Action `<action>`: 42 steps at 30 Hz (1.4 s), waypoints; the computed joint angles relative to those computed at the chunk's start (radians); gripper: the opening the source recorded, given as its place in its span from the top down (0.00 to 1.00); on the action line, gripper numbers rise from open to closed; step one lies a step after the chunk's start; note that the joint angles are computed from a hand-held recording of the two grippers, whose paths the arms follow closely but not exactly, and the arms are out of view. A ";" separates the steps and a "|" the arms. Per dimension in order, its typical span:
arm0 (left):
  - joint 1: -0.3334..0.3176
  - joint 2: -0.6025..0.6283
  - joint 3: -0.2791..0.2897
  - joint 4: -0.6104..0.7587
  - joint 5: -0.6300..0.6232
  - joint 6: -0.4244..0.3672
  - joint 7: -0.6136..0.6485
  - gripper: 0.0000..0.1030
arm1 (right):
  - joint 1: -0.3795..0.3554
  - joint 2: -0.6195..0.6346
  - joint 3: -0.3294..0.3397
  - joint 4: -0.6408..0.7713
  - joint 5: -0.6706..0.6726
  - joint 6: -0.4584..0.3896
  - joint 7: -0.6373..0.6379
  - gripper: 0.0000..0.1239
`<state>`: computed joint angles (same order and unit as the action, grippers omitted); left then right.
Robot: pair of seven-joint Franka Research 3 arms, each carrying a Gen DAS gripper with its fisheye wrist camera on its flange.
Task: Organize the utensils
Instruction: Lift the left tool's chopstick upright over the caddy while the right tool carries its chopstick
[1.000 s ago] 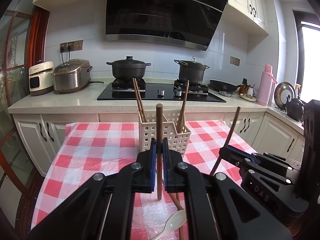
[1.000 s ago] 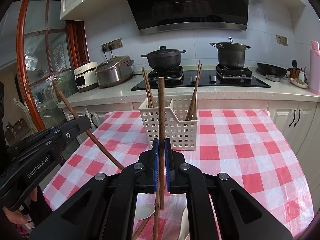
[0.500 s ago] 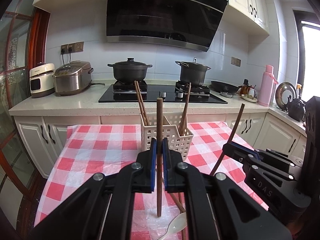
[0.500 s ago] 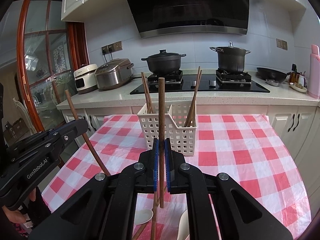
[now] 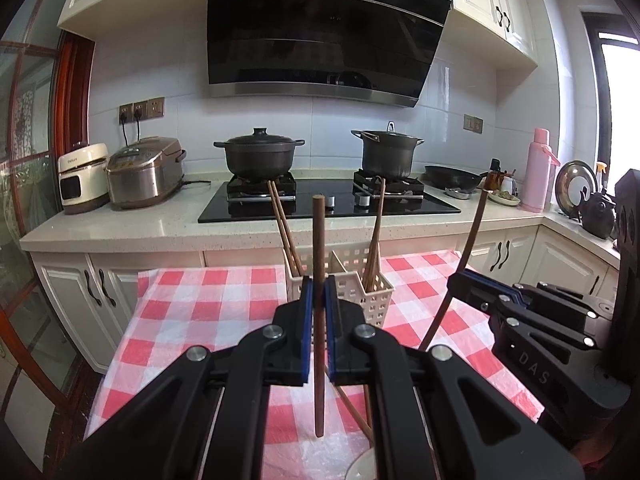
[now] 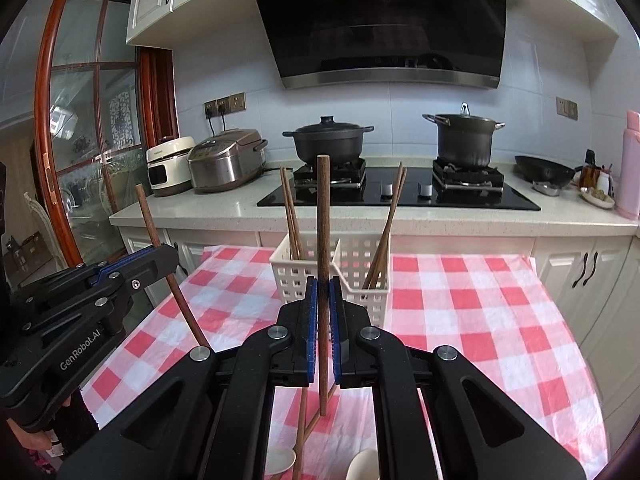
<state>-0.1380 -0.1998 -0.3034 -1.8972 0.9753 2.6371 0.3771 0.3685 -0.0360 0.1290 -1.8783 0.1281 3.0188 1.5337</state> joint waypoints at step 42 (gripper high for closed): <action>-0.148 0.754 0.233 1.134 -0.494 -0.209 0.591 0.94 | 0.011 0.691 -0.063 1.116 0.034 -0.468 -0.038 0.94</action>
<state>-0.2858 0.5539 -0.0707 -0.7629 0.4809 2.4277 0.9684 0.3795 0.6550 0.0662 -0.7621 0.1617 2.5504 1.4954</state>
